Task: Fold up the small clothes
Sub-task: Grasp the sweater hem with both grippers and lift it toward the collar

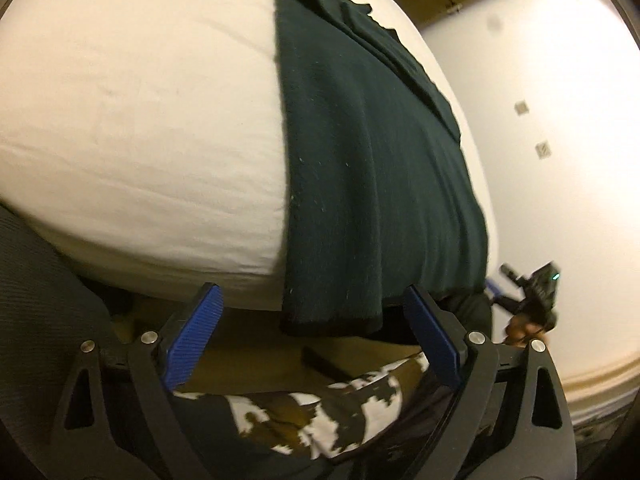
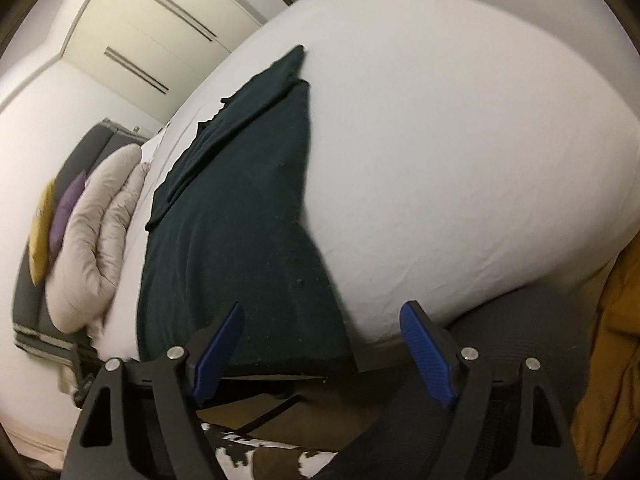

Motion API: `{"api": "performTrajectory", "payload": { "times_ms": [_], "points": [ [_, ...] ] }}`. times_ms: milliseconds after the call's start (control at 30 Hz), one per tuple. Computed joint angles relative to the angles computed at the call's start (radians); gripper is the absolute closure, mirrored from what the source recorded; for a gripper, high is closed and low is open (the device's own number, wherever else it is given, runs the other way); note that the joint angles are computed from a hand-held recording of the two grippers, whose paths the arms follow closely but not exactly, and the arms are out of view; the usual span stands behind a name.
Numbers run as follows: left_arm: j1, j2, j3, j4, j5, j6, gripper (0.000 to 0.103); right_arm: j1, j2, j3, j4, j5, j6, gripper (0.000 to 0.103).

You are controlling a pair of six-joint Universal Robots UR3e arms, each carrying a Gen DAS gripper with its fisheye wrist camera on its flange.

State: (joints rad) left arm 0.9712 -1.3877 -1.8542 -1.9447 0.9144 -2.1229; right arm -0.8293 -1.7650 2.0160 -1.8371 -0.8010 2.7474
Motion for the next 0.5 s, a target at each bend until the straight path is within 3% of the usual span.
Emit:
{"api": "performTrajectory", "payload": {
  "times_ms": [233, 500],
  "points": [
    [0.046, -0.039, 0.006, -0.079, 0.0, 0.025, 0.038, 0.049, 0.097, -0.11, 0.069, -0.046, 0.003, 0.021],
    [0.049, -0.104, 0.065, -0.157, -0.008, 0.053, 0.039, 0.111, 0.296, -0.37, 0.301, -0.113, -0.122, 0.021]
  ]
}}
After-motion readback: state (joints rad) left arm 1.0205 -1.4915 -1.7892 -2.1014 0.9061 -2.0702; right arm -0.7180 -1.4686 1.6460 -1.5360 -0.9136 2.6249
